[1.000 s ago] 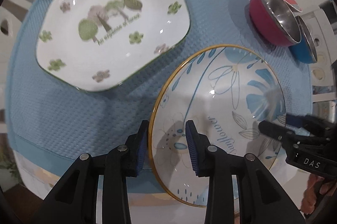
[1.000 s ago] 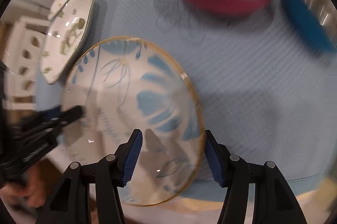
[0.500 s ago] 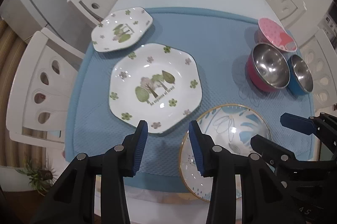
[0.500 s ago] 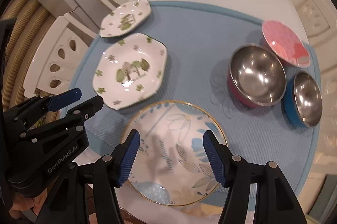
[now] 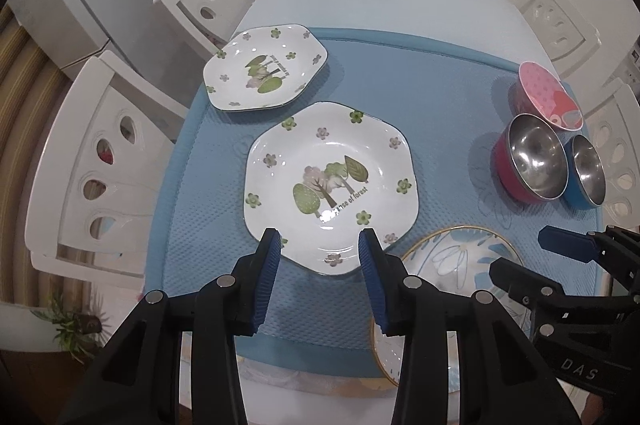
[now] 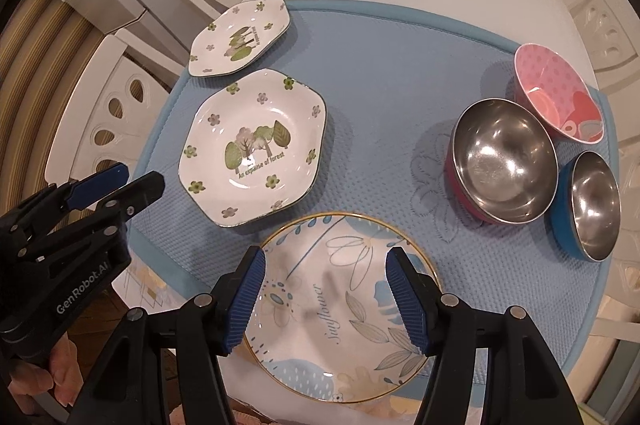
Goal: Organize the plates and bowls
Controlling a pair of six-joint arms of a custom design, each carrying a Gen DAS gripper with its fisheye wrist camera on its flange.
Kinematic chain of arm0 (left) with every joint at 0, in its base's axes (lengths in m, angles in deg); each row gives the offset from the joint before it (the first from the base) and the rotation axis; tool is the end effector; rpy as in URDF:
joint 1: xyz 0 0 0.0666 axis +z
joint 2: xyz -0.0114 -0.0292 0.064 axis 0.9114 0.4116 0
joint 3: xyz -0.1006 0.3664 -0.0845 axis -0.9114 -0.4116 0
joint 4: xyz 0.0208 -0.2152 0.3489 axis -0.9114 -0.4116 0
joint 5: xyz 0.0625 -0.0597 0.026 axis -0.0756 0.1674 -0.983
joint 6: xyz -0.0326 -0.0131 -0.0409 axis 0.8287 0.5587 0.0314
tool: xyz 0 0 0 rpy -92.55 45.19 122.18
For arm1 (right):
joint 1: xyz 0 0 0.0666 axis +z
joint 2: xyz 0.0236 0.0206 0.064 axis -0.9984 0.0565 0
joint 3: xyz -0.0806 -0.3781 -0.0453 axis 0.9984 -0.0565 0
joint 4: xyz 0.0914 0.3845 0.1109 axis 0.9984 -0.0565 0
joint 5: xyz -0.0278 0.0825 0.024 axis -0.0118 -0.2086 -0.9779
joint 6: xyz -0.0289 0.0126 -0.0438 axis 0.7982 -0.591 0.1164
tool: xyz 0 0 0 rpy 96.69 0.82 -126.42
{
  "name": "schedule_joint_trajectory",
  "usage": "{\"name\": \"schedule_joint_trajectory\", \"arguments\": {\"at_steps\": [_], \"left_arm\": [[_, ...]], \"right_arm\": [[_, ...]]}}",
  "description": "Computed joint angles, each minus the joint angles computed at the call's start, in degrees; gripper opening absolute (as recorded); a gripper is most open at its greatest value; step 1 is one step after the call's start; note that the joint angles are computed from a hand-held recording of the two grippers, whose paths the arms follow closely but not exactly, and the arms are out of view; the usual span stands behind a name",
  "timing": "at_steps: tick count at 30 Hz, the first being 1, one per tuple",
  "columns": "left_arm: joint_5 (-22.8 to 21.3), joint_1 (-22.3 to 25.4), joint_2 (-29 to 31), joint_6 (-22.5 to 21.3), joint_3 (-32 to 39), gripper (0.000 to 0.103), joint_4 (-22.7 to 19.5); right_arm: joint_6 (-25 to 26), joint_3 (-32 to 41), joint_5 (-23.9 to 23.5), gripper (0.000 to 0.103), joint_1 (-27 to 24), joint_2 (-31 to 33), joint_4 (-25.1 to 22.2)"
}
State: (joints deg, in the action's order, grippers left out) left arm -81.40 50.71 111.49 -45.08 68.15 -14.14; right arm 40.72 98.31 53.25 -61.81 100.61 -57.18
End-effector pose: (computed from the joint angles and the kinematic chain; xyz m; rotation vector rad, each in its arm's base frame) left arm 0.4926 -0.1316 0.5223 0.6081 2.6903 0.0101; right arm 0.4305 0.2018 0.5057 0.3252 2.8593 0.3071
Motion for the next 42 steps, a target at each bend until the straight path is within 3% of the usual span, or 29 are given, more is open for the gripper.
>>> {"name": "schedule_joint_trajectory", "arguments": {"at_steps": [25,29,33,39,42], "left_arm": [[4.6,5.5,11.9,1.3,11.7,0.042,-7.4],[4.6,6.4,14.4,1.3,13.6,0.047,-8.7],[4.6,6.9,16.7,1.3,15.4,0.060,-9.7],[4.6,7.6,19.5,1.2,17.1,0.060,-11.2],[4.5,7.8,20.6,1.2,17.5,0.060,-11.8]], "right_arm": [[-1.8,4.9,-2.7,0.061,-3.9,4.1,-1.2],[-1.9,7.4,-2.7,0.061,-4.3,6.5,-1.6],[-2.3,9.9,-2.4,0.061,-4.6,9.5,-2.4],[-0.9,13.1,-4.4,0.061,-4.8,14.3,-2.8],[0.0,14.9,-5.2,0.067,-4.9,17.2,-4.4]]}}
